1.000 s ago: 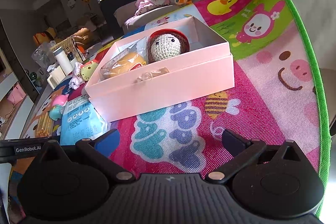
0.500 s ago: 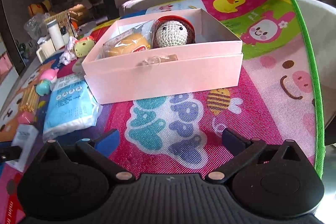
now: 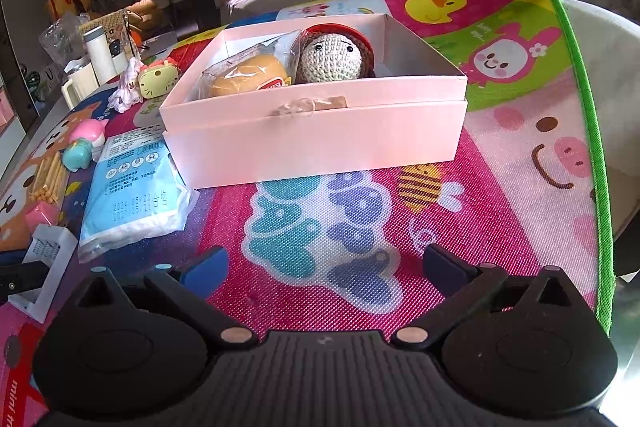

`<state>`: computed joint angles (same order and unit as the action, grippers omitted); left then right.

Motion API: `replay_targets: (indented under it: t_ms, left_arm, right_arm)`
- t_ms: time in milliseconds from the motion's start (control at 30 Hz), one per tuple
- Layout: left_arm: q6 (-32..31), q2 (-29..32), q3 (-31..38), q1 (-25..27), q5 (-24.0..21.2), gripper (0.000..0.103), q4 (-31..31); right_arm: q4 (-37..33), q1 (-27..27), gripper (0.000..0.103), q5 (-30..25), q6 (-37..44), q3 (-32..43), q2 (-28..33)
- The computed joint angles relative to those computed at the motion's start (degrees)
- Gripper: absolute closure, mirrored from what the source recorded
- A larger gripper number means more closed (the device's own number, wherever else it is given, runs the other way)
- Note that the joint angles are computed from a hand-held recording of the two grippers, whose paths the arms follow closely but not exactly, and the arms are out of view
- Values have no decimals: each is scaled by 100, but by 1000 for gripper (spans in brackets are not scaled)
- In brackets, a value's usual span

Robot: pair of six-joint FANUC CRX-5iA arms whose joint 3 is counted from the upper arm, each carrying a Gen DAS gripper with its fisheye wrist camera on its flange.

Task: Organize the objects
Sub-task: 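Carry the battery charger and set it down on the mat with the left tool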

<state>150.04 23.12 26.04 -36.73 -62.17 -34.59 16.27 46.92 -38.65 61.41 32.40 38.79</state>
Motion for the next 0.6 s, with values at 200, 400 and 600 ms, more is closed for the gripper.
replay_targets:
  t_ms: [200,400,600]
  left_arm:
    - [-20,-60,-234,94,591,52,210]
    - [99,-136,-402,-50,740,48,-164]
    - [209,-260,-608,-39,947,49,-183]
  right_arm:
    - [-209,-54,0,182,44,-113,-93]
    - [-426,-106,0,293,117,-149,-142]
    - [-628,-148,0,407,168,-198,-196]
